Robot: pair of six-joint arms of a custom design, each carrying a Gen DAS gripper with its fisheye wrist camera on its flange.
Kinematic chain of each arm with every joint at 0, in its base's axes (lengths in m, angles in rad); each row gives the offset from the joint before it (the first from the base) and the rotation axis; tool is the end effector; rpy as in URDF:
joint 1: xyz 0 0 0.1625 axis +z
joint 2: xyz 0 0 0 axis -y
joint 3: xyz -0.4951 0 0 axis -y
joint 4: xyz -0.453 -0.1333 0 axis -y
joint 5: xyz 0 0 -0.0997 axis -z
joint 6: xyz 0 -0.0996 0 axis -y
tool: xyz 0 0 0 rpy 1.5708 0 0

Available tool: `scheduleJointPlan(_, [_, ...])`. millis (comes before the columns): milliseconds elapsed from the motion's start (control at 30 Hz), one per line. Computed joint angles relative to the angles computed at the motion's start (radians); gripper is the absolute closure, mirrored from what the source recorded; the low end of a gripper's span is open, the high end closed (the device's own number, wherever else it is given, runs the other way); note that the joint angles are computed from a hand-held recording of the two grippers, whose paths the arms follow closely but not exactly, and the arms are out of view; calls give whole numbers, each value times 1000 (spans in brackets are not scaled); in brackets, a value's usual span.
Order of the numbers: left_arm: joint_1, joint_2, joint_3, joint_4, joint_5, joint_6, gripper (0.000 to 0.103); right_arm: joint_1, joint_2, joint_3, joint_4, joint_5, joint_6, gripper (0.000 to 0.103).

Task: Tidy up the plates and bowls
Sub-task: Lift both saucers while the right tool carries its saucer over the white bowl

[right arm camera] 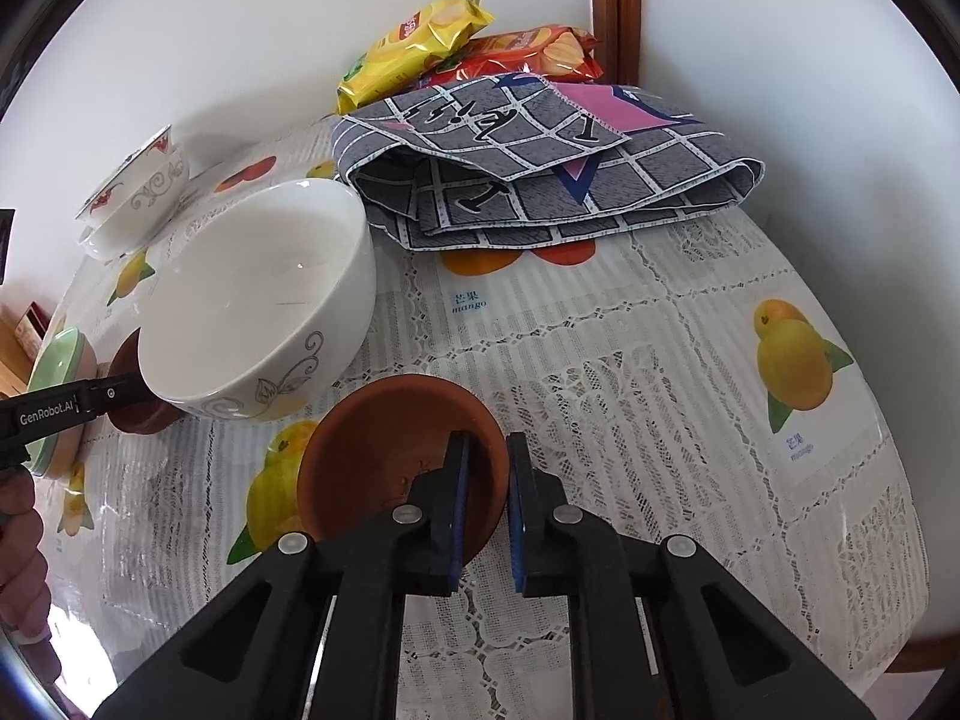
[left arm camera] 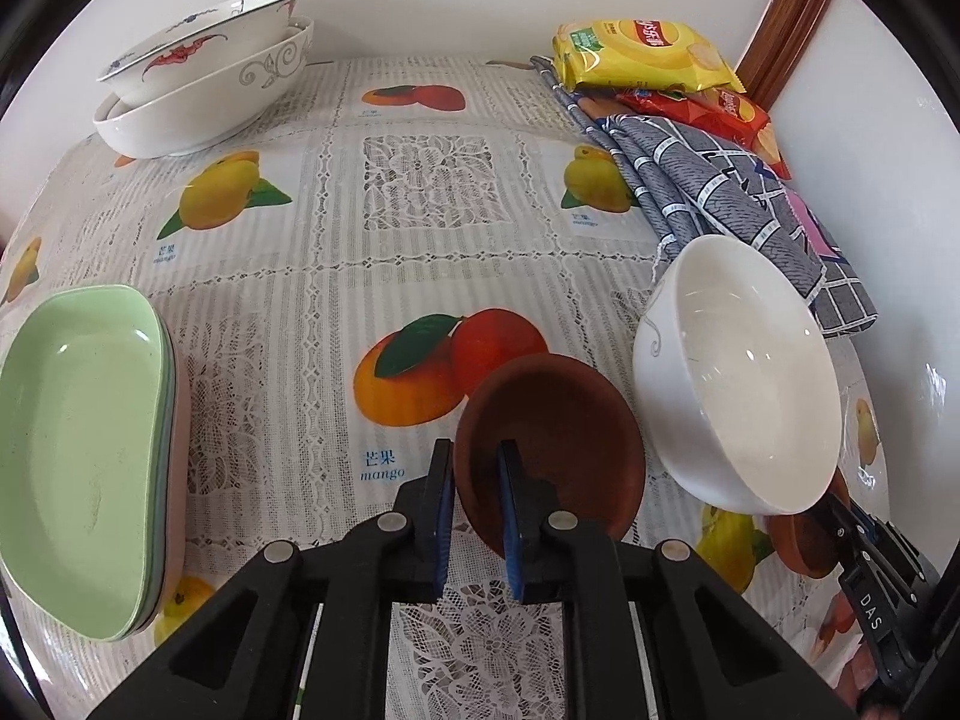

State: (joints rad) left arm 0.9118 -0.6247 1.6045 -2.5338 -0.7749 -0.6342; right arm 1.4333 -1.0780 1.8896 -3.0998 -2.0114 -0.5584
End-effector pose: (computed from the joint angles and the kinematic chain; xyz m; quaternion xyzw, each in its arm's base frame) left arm -0.2991 -0.7201 0.0045 0.0147 0.9217 -0.2273 0.3140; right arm -0.0033 -0.6864 0.2678 0.1159 -0.9096 0.2523 0.3092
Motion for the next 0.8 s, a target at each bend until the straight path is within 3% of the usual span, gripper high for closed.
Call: scheduleJointPlan(800, [-62, -89, 102, -99, 31, 39, 94, 47, -65, 62, -84, 19, -14, 94])
